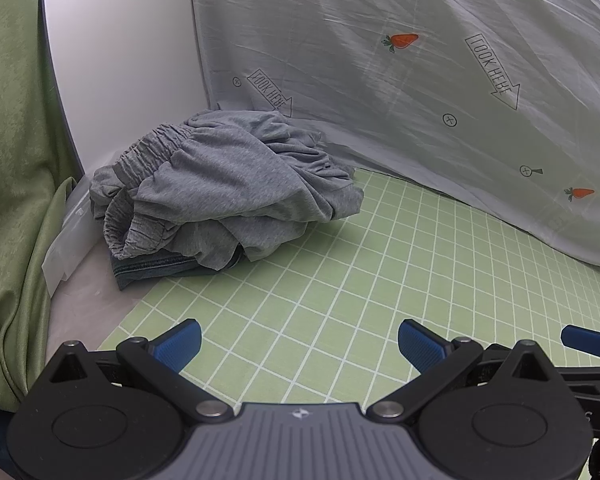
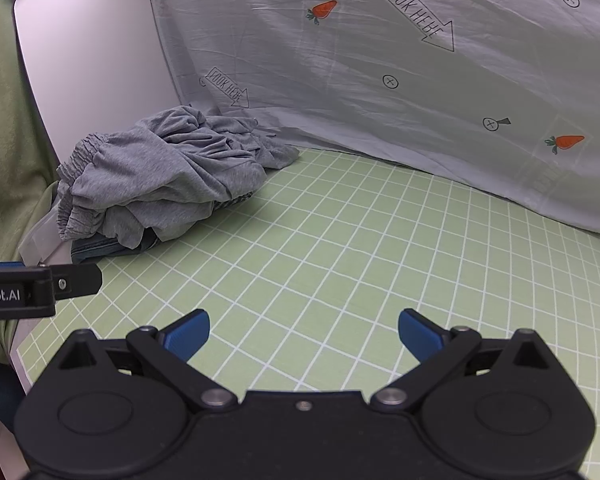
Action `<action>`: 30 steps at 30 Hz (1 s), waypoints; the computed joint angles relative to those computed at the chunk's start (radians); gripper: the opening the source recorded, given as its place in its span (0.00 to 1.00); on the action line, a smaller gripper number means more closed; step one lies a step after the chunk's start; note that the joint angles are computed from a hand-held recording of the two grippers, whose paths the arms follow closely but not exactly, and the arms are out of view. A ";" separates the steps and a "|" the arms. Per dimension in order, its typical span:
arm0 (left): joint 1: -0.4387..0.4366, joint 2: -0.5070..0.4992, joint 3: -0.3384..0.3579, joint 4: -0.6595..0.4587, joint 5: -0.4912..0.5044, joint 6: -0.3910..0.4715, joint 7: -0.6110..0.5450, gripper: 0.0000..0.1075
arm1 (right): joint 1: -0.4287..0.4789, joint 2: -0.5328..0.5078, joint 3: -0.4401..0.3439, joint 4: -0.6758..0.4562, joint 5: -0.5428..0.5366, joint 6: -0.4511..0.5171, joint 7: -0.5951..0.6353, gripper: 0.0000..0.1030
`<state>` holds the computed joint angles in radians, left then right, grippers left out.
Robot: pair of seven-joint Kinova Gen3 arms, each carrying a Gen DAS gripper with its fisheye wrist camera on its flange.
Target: Fold clothes
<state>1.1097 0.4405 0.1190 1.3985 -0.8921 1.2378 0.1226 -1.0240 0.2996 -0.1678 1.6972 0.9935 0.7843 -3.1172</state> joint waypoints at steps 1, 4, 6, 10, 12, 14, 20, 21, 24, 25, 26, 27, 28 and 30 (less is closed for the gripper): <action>0.000 0.001 0.000 0.000 0.000 0.000 0.000 0.96 | 0.000 0.000 0.000 0.000 0.000 0.000 0.000 0.99; 0.001 0.002 0.000 -0.001 -0.001 0.000 -0.001 0.96 | 0.001 0.001 0.000 -0.001 -0.002 0.000 0.000 0.99; 0.001 0.002 0.000 -0.002 -0.001 0.000 -0.002 0.96 | 0.001 0.001 0.000 -0.001 -0.003 0.000 0.001 0.99; 0.000 0.000 -0.002 0.005 -0.003 -0.005 0.001 0.96 | 0.001 0.002 0.000 -0.002 -0.005 0.000 0.001 0.99; 0.001 0.001 0.000 0.003 -0.002 0.000 0.001 0.96 | 0.000 0.002 0.001 -0.002 -0.006 0.000 0.001 0.99; -0.001 0.001 0.000 0.003 0.000 -0.001 -0.001 0.96 | -0.001 0.000 0.001 0.004 -0.002 -0.001 -0.004 0.99; -0.001 0.000 0.001 0.004 0.002 -0.003 -0.003 0.96 | 0.001 0.000 0.000 0.007 0.002 -0.008 -0.005 0.99; -0.002 -0.001 0.001 0.005 0.002 -0.003 -0.003 0.96 | 0.001 0.000 0.000 0.007 0.002 -0.009 -0.006 0.99; -0.003 0.000 0.002 0.002 0.004 -0.003 -0.007 0.96 | 0.001 0.000 -0.001 0.007 0.001 -0.009 -0.005 0.99; -0.003 0.001 0.002 0.001 0.005 -0.002 -0.008 0.96 | 0.001 0.000 -0.001 0.007 0.000 -0.008 -0.004 0.99; -0.003 0.001 0.002 -0.001 0.005 -0.002 -0.010 0.96 | 0.001 0.000 -0.001 0.007 0.000 -0.009 -0.004 0.99; -0.003 0.001 0.001 -0.002 0.006 -0.002 -0.011 0.96 | 0.002 0.000 -0.001 0.008 0.000 -0.010 -0.003 0.99; -0.003 0.002 0.001 -0.003 0.007 -0.002 -0.013 0.96 | 0.003 0.000 -0.001 0.008 -0.001 -0.012 -0.002 0.99; -0.004 0.003 0.001 -0.005 0.009 -0.002 -0.015 0.96 | 0.004 0.000 -0.001 0.008 -0.002 -0.013 0.001 0.99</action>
